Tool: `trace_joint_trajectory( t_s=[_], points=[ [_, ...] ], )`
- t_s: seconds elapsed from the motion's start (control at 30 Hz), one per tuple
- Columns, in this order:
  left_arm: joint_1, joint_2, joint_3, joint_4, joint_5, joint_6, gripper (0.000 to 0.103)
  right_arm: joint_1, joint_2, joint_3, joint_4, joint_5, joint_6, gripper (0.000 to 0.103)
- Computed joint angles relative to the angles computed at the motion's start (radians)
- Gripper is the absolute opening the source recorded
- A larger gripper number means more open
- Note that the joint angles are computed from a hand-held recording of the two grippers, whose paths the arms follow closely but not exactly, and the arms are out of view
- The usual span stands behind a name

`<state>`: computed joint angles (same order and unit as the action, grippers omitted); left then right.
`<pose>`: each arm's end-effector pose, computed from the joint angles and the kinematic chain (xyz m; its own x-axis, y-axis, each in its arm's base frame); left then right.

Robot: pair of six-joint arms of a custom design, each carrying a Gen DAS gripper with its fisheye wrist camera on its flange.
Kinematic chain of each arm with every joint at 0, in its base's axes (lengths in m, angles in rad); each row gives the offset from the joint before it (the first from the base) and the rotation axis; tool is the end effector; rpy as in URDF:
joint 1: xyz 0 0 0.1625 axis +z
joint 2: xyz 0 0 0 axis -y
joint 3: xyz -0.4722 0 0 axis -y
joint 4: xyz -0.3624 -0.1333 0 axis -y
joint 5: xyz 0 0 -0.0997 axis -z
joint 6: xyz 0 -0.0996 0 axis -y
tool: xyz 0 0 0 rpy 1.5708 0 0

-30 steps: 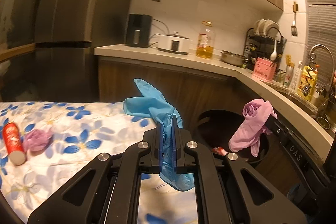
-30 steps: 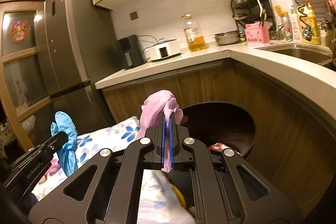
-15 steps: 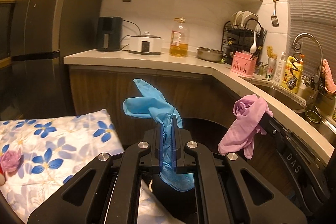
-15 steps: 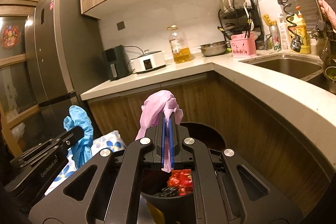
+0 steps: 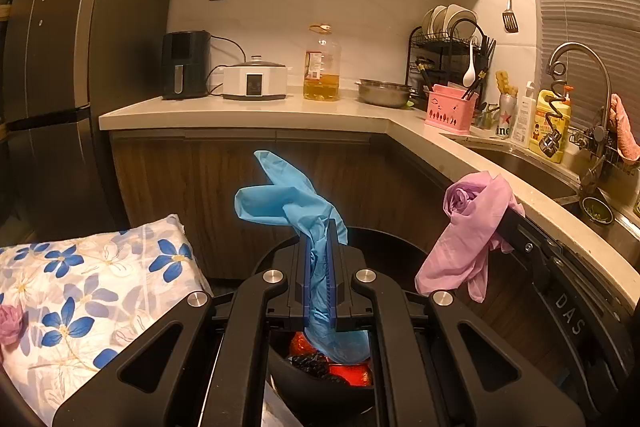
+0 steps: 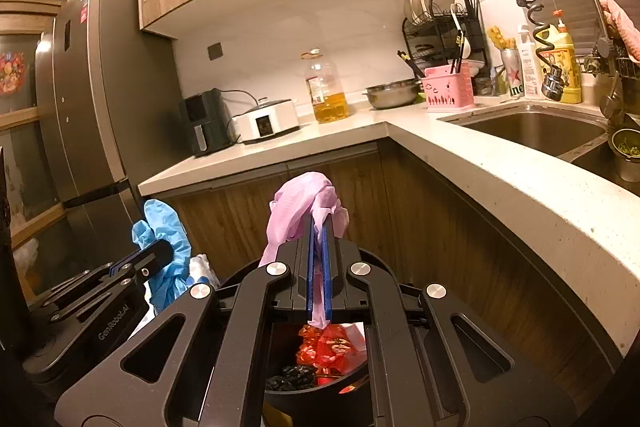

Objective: Collect trash
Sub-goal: 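Carry the blue and purple gloves over the black bin with both grippers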

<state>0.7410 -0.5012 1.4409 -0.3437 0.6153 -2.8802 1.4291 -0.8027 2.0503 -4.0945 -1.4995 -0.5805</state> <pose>-0.3122 -0.5766 -0.0180 -0.7510 0.0686 -0.6567 0.6296 0.3739 -0.6810 0.0589 -0.5813 0.2250 -0.8563 -0.0963 0.5075 -0.5125 0.2807 -0.8115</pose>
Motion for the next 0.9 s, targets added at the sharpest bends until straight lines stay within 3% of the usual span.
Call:
trace_joint_trajectory(
  t_s=[0.9],
  points=[
    [0.025, 0.056, -0.114, 0.106, 0.034, 0.017, 0.008, -0.006, -0.001, -0.05, 0.079, 0.006, -0.004, 0.005]
  ],
)
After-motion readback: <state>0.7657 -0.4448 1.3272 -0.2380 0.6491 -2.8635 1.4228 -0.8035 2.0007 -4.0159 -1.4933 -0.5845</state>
